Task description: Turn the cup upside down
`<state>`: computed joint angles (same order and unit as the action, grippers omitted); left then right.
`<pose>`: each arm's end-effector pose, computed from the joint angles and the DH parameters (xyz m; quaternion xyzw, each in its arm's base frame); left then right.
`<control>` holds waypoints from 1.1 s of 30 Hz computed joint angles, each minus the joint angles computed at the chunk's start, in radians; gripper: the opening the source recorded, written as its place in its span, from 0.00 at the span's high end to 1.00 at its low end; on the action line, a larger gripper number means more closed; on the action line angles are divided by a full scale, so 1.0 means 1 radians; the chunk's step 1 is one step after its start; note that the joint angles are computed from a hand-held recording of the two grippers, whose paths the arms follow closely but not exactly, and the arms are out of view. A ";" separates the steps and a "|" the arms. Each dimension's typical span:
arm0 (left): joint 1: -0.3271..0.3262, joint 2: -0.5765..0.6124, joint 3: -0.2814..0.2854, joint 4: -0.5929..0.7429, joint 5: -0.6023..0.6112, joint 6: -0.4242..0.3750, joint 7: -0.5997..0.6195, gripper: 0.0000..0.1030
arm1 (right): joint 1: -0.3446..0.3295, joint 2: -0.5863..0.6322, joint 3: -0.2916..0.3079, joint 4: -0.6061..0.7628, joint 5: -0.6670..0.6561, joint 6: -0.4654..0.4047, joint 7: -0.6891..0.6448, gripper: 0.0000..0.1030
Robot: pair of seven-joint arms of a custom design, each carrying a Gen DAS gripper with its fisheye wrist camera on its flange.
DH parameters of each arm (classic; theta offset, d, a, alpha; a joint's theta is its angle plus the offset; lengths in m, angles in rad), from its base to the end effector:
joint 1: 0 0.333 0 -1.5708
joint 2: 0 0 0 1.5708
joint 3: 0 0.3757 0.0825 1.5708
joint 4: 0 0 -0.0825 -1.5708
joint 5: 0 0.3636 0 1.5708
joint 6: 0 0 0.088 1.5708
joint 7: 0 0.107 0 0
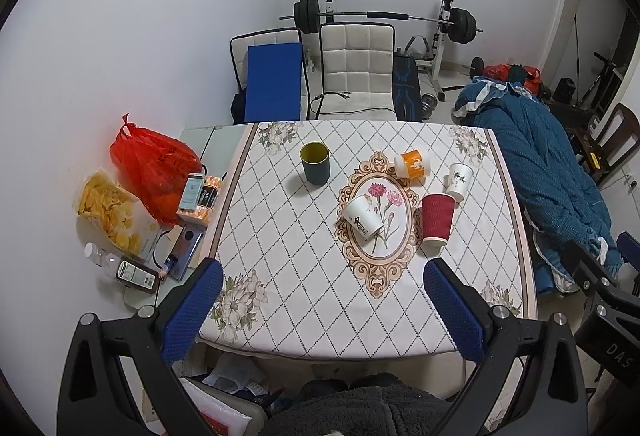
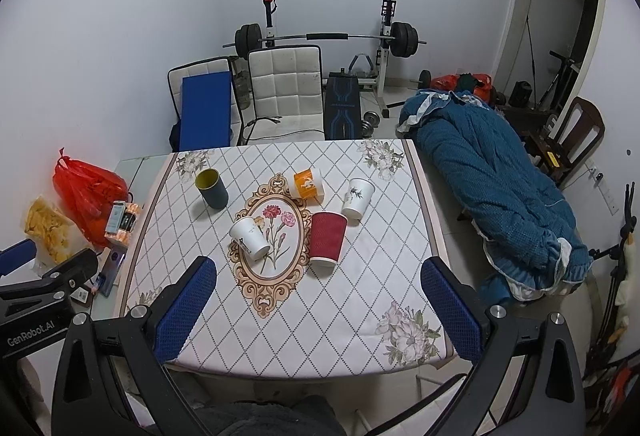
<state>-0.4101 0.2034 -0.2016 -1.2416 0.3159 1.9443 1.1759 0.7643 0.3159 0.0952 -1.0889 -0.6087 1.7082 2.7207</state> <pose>0.5420 -0.3301 0.7646 -0.5915 0.7555 -0.1980 0.2003 0.4782 0.4492 0.7458 -0.5588 0.7650 -0.2478 0.2028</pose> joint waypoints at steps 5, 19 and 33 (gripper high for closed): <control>-0.001 0.006 0.000 0.010 -0.001 -0.006 0.001 0.00 | 0.000 0.002 0.000 0.004 0.001 -0.003 -0.004 0.00; -0.007 0.000 -0.001 -0.004 0.002 0.000 -0.010 0.00 | 0.002 0.012 -0.004 0.025 0.002 -0.012 -0.017 0.00; -0.009 0.008 -0.001 0.001 -0.004 0.003 -0.007 0.00 | 0.012 0.046 -0.021 0.094 0.007 -0.042 -0.045 0.00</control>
<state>-0.4195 0.2111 -0.2022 -1.2402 0.3117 1.9470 1.1688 0.7760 0.3621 0.0742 -0.9953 -0.6015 1.6657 2.6754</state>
